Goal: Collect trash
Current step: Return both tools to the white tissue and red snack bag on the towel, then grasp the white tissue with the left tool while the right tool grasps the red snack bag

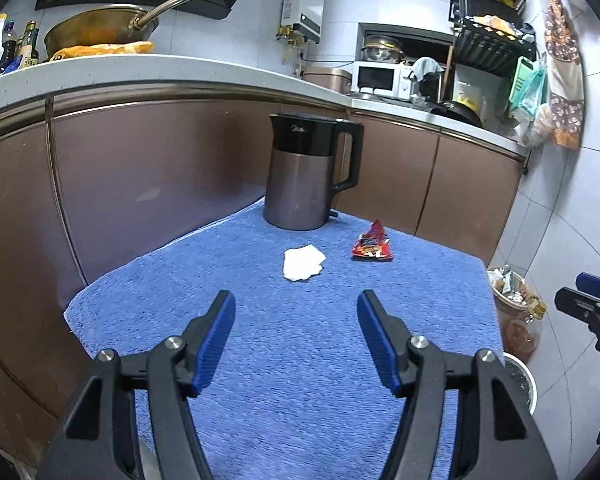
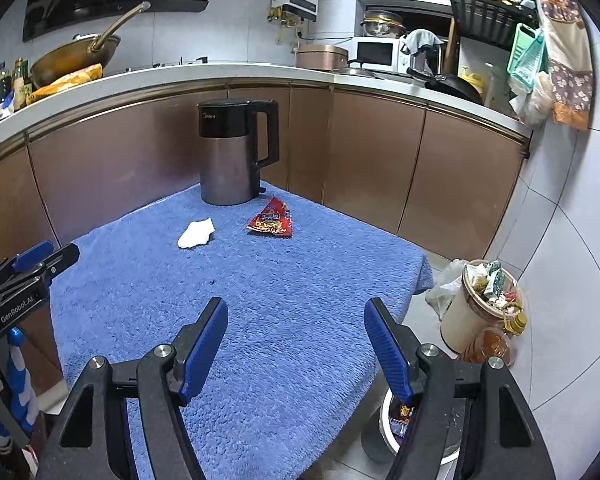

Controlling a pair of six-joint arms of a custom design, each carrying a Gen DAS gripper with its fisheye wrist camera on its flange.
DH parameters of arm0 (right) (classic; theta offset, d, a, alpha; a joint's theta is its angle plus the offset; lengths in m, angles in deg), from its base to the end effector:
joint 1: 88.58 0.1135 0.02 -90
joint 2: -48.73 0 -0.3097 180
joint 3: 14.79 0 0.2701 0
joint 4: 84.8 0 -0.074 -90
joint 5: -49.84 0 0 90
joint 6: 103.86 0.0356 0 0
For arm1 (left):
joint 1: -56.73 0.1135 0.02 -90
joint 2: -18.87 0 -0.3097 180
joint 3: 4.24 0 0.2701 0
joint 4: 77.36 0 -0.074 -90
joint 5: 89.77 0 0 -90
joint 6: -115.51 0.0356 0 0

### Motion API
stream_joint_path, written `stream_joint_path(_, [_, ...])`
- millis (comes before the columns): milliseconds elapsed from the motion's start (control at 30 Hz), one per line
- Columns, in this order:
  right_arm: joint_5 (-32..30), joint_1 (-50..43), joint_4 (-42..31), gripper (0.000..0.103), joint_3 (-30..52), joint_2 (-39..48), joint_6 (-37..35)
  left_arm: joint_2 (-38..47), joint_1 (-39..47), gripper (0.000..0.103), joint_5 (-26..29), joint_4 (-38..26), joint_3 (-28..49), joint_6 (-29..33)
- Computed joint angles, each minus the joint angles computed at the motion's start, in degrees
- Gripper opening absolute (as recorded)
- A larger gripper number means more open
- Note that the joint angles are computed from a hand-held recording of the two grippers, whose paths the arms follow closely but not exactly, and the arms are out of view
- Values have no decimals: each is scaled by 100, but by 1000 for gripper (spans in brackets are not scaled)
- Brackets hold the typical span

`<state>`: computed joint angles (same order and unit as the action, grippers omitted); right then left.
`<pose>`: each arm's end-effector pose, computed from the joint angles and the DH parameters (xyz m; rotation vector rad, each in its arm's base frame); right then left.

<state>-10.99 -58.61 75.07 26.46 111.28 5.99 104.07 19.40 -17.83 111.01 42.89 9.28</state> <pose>0.1886 0.0887 0.2207 0.0625 2.1877 -0.0999 0.2456 -0.1734 0.2021 0.1904 2.0617 -0.2471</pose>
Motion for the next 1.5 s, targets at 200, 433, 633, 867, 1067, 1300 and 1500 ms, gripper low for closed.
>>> stream_joint_path(200, [-350, -286, 388, 69, 114, 466, -333, 334, 254, 62, 138, -40, 219, 96])
stream_joint_path(433, [-915, -750, 946, 69, 279, 1167, -794, 963, 441, 62, 264, -160, 720, 190])
stream_joint_path(633, [-1625, -1389, 1378, 69, 553, 1954, -1205, 1763, 831, 62, 518, -428, 1427, 165])
stream_joint_path(867, [-2698, -2255, 1747, 69, 1458, 3267, -1540, 2902, 1264, 62, 1454, -1134, 2855, 382])
stream_joint_path(1067, [-3369, -2671, 1668, 68, 2709, 4587, -1543, 4076, 1328, 62, 2004, -1981, 4549, 569])
stream_joint_path(1300, [-3758, -2837, 1163, 68, 4428, 6012, -1546, 5263, 1167, 62, 1987, -3068, 6400, 846])
stream_joint_path(1500, [-3937, -2892, 708, 68, 5665, 6925, -1429, 5719, 1195, 54, 2065, -3514, 7051, 805])
